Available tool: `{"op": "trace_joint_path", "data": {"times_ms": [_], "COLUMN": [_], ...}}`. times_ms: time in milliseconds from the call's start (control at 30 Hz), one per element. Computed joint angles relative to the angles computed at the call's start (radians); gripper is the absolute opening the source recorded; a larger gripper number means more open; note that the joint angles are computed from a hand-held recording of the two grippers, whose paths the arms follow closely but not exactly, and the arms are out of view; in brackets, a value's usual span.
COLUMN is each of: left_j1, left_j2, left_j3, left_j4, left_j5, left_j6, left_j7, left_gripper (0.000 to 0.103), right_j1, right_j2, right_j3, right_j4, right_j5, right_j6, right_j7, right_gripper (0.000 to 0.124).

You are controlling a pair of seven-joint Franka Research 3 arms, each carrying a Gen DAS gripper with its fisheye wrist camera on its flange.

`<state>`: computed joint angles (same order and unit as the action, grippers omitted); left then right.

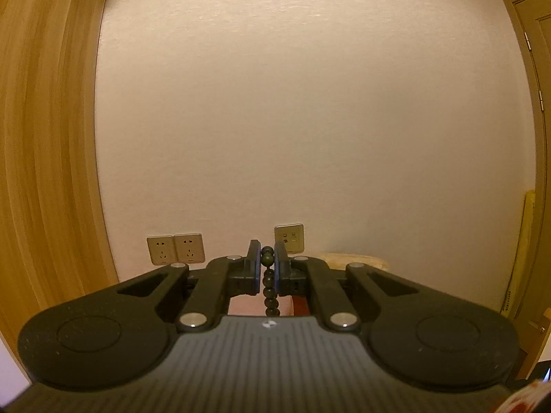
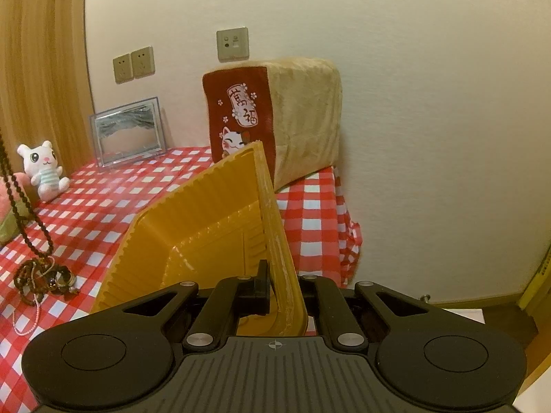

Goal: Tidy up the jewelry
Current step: 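Lift the dark bead strand high off the table with the left tool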

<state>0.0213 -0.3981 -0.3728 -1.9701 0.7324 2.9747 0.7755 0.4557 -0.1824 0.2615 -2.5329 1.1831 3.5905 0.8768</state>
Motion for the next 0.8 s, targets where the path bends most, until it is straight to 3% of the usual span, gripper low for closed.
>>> {"op": "trace_joint_path", "data": {"times_ms": [167,367,633,800], "left_j1": [-0.022,-0.027,-0.08,-0.157], "left_j2": [-0.007,0.042,0.133,0.193], "left_j3": [0.005,-0.005,0.004,0.034], "left_j4": [0.004,0.041,0.106,0.132], "left_j5": [-0.011,-0.004,-0.042,-0.098], "left_j6": [-0.012,0.036,0.113,0.151], "left_j7": [0.01,0.017,0.051,0.11], "left_gripper": [0.006,0.006,0.006,0.006], "right_j1": [0.001,-0.005,-0.001,0.001], "right_j2": [-0.002,-0.002,0.003,0.005], "right_j3": [-0.004,0.006,0.0,-0.003], "right_j4": [-0.006,-0.001,0.005,0.009], "right_j5": [-0.02,-0.001,-0.013,-0.032], "right_j6": [0.0,-0.003,-0.002,-0.001], "right_j7": [0.016,0.003,0.01,0.025], "right_gripper": [0.006,0.006,0.007,0.007]}}
